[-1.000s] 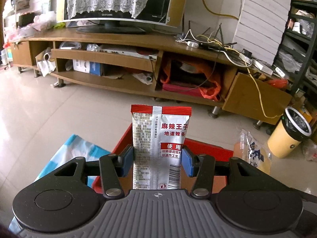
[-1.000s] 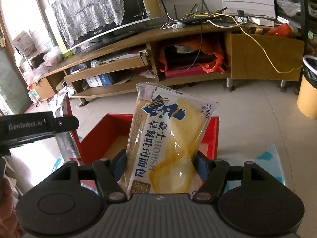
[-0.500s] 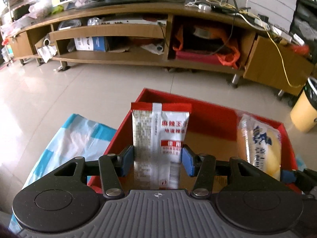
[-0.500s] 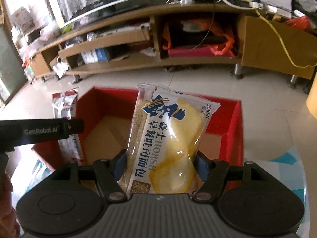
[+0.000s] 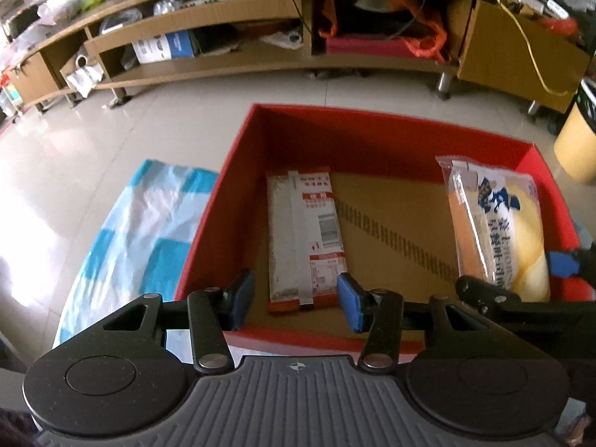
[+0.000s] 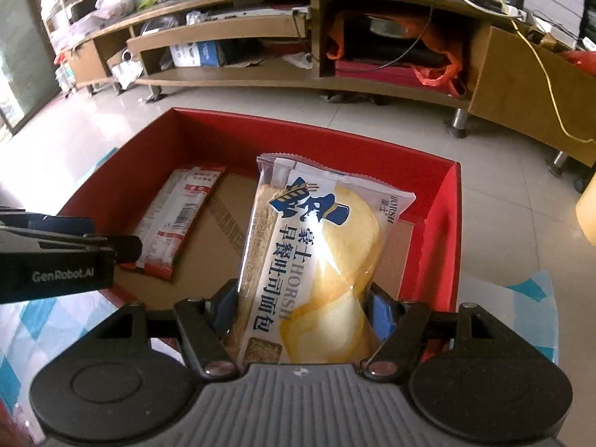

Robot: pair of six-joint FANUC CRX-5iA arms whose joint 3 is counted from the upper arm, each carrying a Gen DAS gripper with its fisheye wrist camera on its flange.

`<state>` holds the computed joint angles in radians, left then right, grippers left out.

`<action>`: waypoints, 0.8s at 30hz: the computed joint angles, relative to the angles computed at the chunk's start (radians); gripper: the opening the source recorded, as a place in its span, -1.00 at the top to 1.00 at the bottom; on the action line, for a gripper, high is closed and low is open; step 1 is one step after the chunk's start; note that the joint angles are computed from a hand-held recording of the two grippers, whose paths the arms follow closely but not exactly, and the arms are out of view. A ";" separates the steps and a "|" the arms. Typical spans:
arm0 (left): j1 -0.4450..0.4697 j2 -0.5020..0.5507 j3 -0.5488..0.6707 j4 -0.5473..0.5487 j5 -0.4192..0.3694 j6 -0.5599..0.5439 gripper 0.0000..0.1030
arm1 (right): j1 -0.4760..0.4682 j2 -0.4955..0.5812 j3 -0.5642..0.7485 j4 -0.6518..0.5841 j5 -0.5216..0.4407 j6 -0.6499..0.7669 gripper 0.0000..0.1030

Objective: Organize snacks
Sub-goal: 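Lower both packets into the red box and open both grippers, then grasp the red Trolli bag with the left gripper while the right approaches the noodle bag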

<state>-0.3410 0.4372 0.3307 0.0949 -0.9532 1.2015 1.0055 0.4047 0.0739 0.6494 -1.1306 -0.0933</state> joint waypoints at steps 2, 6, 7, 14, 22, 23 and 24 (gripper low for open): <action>-0.003 -0.015 -0.019 -0.009 0.005 -0.006 -0.16 | 0.003 -0.002 0.000 -0.007 0.000 0.014 -0.31; 0.001 -0.037 -0.047 0.004 -0.010 -0.022 -0.21 | 0.005 -0.002 0.013 -0.036 -0.006 0.054 -0.31; 0.003 -0.040 -0.051 0.009 -0.015 -0.024 -0.20 | 0.006 0.000 0.020 -0.044 -0.011 0.065 -0.31; 0.023 -0.068 -0.085 0.053 -0.061 -0.050 -0.23 | 0.015 0.007 0.063 -0.117 -0.042 0.139 -0.31; 0.049 -0.102 -0.128 0.132 -0.042 -0.064 -0.35 | 0.040 -0.012 0.053 -0.060 -0.075 0.041 -0.32; 0.051 -0.108 -0.133 0.140 -0.038 -0.069 -0.40 | 0.047 -0.017 0.049 -0.043 -0.086 0.020 -0.32; 0.052 -0.117 -0.142 0.145 -0.030 -0.074 -0.43 | 0.053 -0.021 0.047 -0.028 -0.098 0.000 -0.32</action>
<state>-0.2888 0.3202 0.1890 0.2404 -0.9831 1.1276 1.0586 0.3834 0.1208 0.6218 -1.2287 -0.0932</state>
